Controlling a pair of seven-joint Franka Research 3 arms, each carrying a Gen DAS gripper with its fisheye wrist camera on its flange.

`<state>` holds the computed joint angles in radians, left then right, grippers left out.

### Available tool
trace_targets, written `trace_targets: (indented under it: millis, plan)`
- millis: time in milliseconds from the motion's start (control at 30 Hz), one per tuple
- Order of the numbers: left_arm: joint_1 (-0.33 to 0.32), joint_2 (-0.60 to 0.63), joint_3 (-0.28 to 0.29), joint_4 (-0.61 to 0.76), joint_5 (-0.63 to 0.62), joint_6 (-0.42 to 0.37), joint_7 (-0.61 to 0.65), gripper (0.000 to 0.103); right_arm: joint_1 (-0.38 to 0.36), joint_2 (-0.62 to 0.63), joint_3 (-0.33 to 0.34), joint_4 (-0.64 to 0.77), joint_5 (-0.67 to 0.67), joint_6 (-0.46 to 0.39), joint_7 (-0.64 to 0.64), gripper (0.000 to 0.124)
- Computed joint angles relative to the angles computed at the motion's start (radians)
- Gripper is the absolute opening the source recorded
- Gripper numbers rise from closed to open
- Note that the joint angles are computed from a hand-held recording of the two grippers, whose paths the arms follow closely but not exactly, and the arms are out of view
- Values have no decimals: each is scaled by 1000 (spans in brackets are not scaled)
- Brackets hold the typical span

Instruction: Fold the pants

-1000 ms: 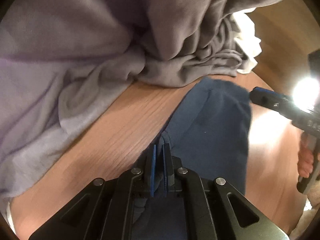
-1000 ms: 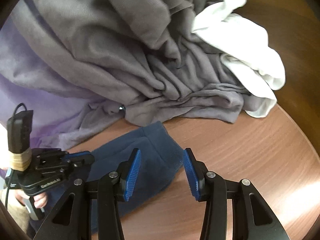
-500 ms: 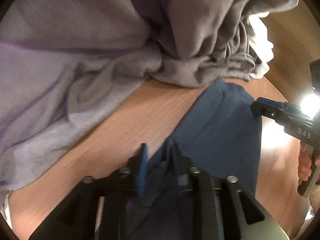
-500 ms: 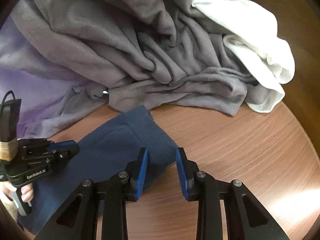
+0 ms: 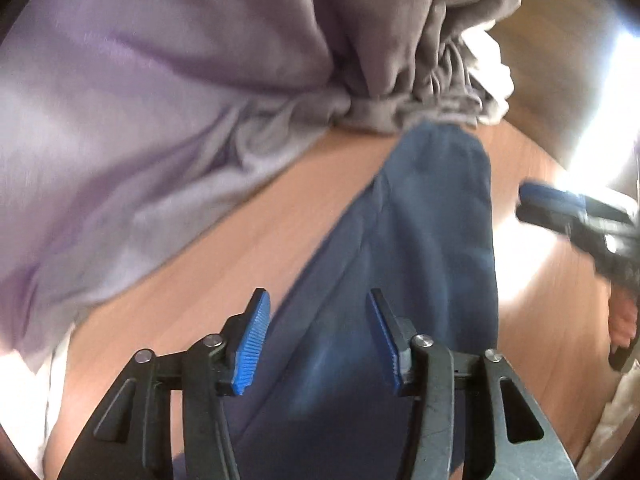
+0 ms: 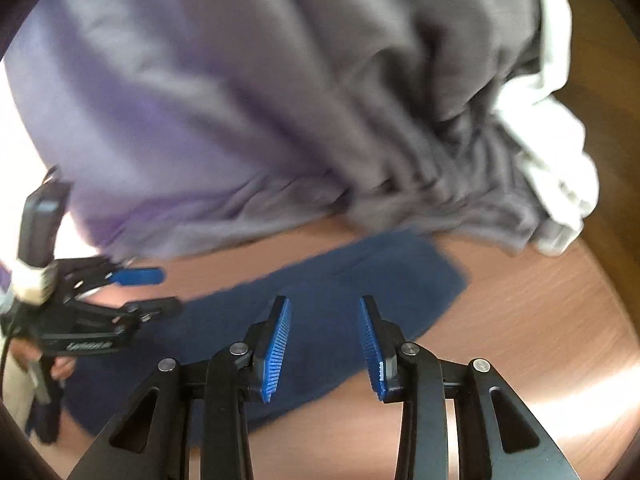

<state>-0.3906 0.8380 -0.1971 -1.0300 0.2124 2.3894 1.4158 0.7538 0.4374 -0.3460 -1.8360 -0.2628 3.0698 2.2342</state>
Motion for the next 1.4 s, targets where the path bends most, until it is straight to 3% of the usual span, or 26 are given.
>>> trace_targets:
  millis: [67,233,333,367,433,500,567,633,700,833,1000,1067,1133,1167,1200,1300,1400]
  plan:
    - [13,-16,-10,-28,-10,-13,20,46,-73,-15,126,-31,75,-11,-44,36]
    - [19,12,-10,7,-8,-34,75,46,-216,-6,358,-65,309,-23,-97,36]
    - [27,39,-16,41,-28,-55,94,46,-257,18,424,-55,402,-33,-147,36]
    - [25,51,-13,58,-30,-66,99,46,-253,24,423,-49,419,-36,-155,36]
    - [19,76,-7,92,-33,-93,102,34,-250,34,422,-42,449,-34,-167,36]
    - [22,89,-11,110,-49,-113,106,8,-239,38,412,-37,460,-38,-179,37]
    - [22,65,-3,63,-46,-76,90,8,-219,43,392,-26,456,-40,-187,37]
    - [16,23,17,-3,-22,-15,51,8,-234,50,413,-13,466,-37,-221,37]
    - [29,16,4,-17,-27,2,52,8,-231,51,414,-11,470,-25,-245,37]
    - [17,87,5,92,-31,-83,49,8,-228,72,416,11,469,-32,-293,37]
    - [20,89,5,92,-38,-79,39,13,-201,76,382,5,465,-66,-311,37]
    - [15,75,13,77,-31,-73,23,19,-163,77,334,14,424,-93,-267,37]
    - [-1,12,49,-11,13,-14,-42,39,-178,68,347,14,427,-115,-262,37]
    - [-4,-41,65,-92,40,49,-84,50,-170,60,336,8,420,-115,-245,37]
    - [-2,-80,70,-148,60,92,-113,54,-136,45,294,-8,391,-104,-204,37]
    - [-11,-208,104,-318,147,173,-222,54,-22,12,160,-46,265,-73,-80,37]
    - [5,-326,104,-484,211,225,-310,54,0,-12,142,-68,190,-30,-50,37]
